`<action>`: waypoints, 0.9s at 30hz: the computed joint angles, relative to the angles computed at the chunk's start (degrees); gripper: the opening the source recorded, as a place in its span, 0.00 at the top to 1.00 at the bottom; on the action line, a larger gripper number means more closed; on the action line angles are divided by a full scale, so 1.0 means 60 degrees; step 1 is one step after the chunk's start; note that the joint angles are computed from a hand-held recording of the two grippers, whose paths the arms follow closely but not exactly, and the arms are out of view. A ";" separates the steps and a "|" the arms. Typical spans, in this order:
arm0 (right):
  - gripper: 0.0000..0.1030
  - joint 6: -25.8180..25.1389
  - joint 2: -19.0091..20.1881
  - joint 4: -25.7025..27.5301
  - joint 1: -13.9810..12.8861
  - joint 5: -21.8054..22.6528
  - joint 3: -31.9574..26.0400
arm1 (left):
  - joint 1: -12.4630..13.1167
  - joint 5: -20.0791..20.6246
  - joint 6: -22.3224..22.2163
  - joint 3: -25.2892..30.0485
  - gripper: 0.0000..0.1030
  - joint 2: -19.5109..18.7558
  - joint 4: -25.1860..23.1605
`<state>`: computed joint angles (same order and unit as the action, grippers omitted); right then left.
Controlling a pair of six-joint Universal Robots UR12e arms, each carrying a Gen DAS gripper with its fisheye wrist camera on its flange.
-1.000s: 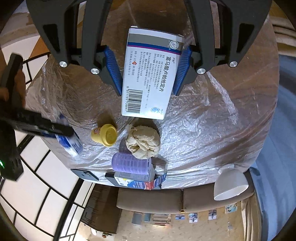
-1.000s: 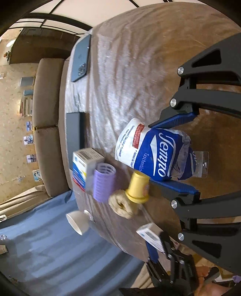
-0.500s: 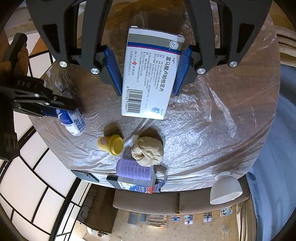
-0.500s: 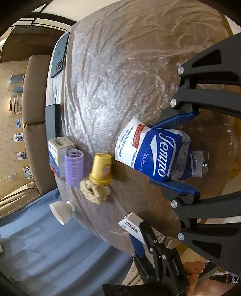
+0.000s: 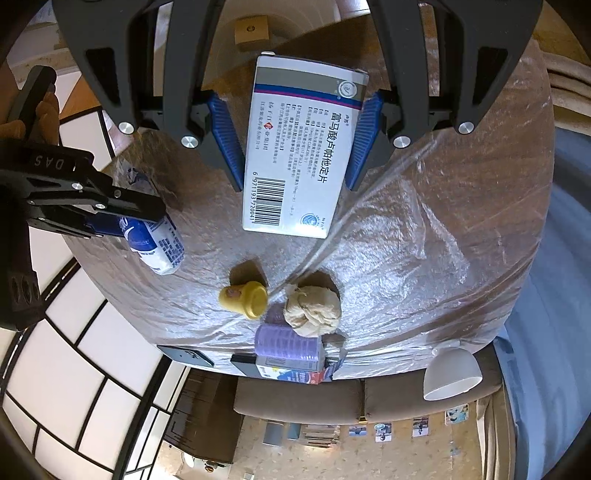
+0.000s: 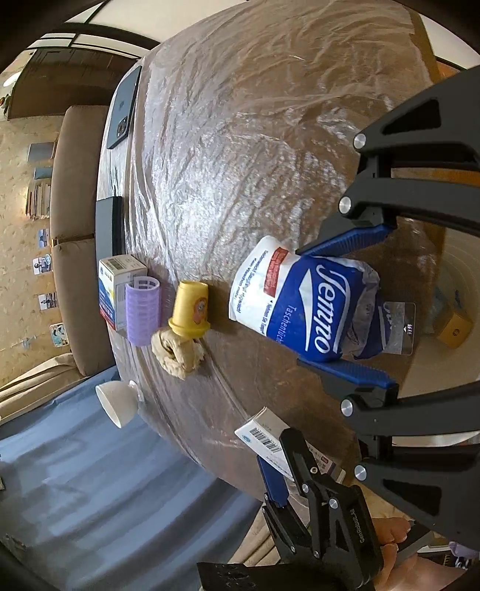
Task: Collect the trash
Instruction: 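Carry the medicine box in the left tool while the right tool carries the Tempo pack over the bin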
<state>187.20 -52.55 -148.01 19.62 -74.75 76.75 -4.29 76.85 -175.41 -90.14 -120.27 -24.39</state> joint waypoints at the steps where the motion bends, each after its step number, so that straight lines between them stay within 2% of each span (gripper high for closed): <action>1: 0.51 -0.0024 -0.0034 -0.0002 0.0008 0.0010 0.0051 | -0.0002 -0.0005 0.0034 -0.0029 0.46 0.0023 -0.0015; 27: 0.51 -0.0109 -0.1001 -0.0342 0.0186 0.0163 0.1497 | -0.0007 -0.0421 0.0691 -0.1145 0.46 0.0857 -0.0032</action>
